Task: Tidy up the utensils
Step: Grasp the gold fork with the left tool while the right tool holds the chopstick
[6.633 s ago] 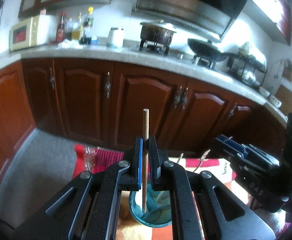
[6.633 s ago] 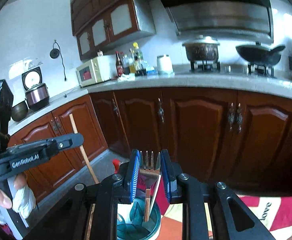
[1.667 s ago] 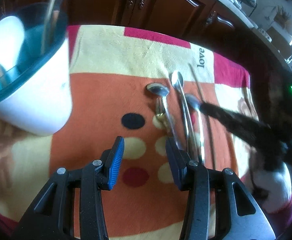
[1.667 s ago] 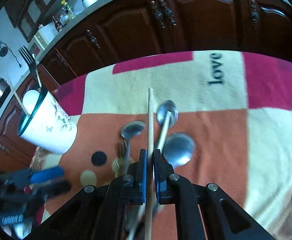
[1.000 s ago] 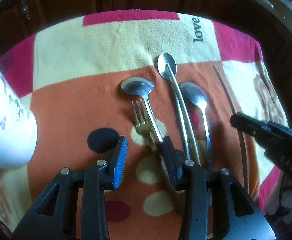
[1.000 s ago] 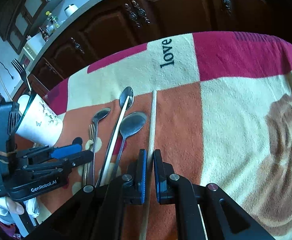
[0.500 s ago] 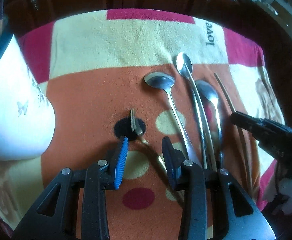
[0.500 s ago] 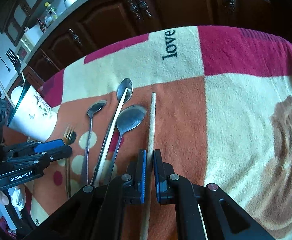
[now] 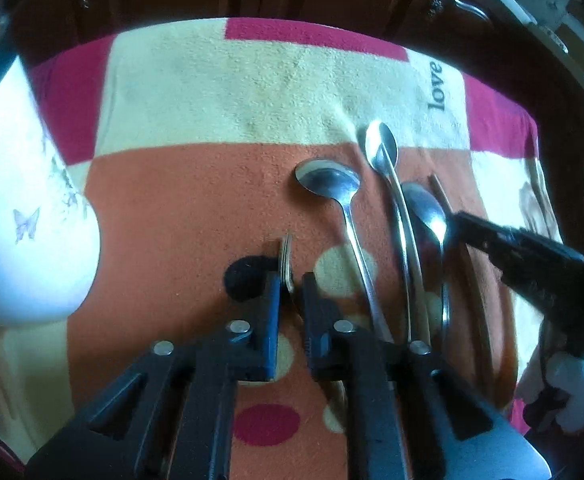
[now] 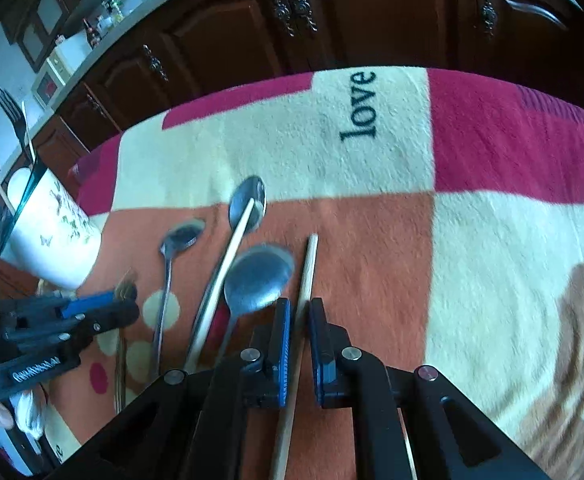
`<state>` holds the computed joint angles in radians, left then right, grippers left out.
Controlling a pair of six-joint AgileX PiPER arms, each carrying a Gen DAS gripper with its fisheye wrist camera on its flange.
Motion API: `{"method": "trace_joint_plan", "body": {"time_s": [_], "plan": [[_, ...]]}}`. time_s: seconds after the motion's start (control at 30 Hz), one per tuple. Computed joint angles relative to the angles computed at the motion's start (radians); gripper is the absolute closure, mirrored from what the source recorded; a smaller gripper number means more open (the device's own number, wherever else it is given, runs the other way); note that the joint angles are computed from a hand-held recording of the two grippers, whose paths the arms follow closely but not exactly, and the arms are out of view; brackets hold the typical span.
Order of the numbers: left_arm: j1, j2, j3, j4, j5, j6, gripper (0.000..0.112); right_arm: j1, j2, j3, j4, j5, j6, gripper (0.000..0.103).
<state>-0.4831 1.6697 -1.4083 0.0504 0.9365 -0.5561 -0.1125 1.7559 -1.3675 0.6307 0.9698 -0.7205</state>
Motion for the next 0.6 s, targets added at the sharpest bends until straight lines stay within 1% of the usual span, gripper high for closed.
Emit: {"method": "trace_joint_plan", "body": {"time_s": [0.07,0.1,0.2,0.23,0.37,0.43,0.6], "plan": [[0.008,-0.017,0.016,-0.023,-0.018,0.023,0.107,-0.006,0.01,-0.007,0.02,0.003,-0.004,0.097],[0.013,-0.035,0.028,-0.041,-0.031,0.042,0.109,-0.009,0.003,0.002,0.024,-0.009,-0.009,0.097],[0.017,-0.094,0.057,-0.065,-0.061,0.071,0.111,-0.047,-0.048,0.038,0.071,0.01,-0.045,0.097],[0.024,-0.126,0.074,-0.093,-0.075,0.097,0.111,-0.061,-0.07,0.048,0.088,0.02,-0.057,0.097],[0.034,-0.212,0.102,-0.115,-0.07,0.128,0.111,-0.132,-0.163,0.085,0.17,0.083,-0.102,0.098],[0.033,-0.25,0.111,-0.114,-0.061,0.127,0.111,-0.168,-0.222,0.109,0.214,0.121,-0.123,0.098],[0.015,-0.324,0.104,-0.087,-0.031,0.096,0.111,-0.218,-0.34,0.147,0.268,0.188,-0.149,0.098]]}}
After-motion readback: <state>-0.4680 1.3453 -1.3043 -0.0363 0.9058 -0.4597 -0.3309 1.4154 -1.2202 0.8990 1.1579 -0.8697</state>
